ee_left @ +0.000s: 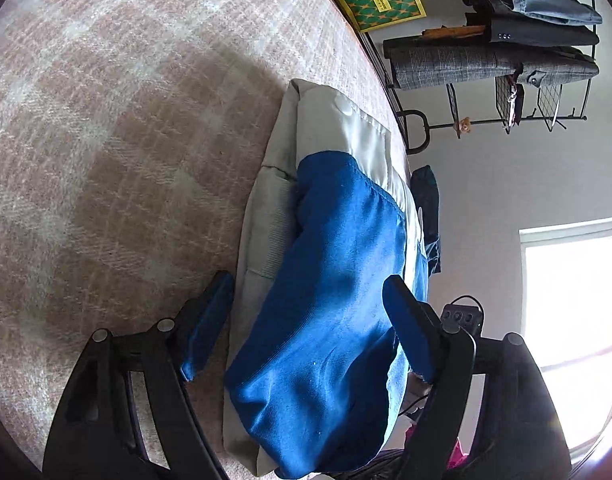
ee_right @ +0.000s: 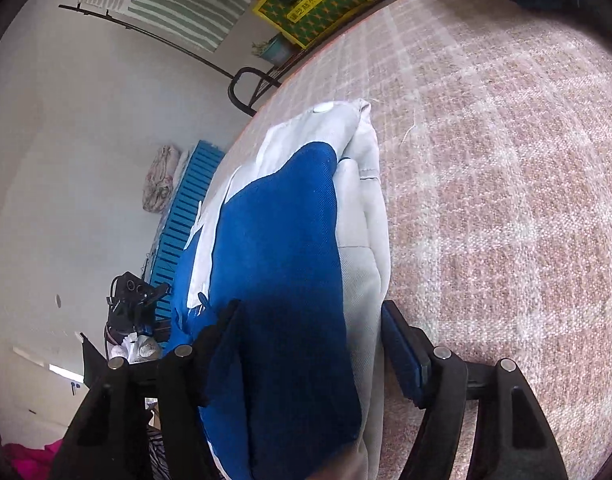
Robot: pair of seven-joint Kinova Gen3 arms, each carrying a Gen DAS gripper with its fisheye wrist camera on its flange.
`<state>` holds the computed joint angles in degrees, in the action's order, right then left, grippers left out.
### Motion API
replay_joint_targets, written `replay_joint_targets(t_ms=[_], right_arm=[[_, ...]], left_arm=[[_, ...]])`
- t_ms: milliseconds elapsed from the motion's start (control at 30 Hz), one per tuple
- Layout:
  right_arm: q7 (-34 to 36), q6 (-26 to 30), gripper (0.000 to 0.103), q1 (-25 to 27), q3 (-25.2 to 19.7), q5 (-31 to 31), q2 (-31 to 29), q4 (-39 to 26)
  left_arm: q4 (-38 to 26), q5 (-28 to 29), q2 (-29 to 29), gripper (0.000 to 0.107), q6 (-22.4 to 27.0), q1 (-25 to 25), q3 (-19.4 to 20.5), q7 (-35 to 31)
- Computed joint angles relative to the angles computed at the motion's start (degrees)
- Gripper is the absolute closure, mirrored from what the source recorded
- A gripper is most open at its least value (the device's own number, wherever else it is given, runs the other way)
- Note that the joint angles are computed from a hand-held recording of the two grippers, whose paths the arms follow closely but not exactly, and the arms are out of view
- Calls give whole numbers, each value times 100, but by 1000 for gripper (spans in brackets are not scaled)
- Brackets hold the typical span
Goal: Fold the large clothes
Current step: 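Open both tools and release the folded jacket, then grasp the folded jacket bundle with both tools and lift it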
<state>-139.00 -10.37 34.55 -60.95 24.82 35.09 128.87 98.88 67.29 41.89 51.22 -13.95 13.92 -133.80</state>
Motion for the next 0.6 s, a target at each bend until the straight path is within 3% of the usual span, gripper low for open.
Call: replay_joint_targets(t_ms=[167, 267, 300, 433, 600], right_arm=[[13, -64, 32, -381, 276, -32, 135, -226], [-16, -29, 36, -827, 606, -216, -43, -342], [-74, 101, 43, -1001, 720, -239, -127, -421], [109, 681, 60, -1544, 1096, -606, -424, -754], [370, 1228, 72, -2442, 1817, -1074, -966, -1044]], left_arm=[[-371, -389, -19, 31, -171, 355, -29, 320], [-369, -690, -220, 42, -580, 635, -71, 602], [-392, -883, -292, 53, -698, 759, -104, 790], [-238, -1398, -676, 64, -1352, 1103, -74, 1165], [-9, -2260, -1204, 77, -2129, 1589, -54, 1586]])
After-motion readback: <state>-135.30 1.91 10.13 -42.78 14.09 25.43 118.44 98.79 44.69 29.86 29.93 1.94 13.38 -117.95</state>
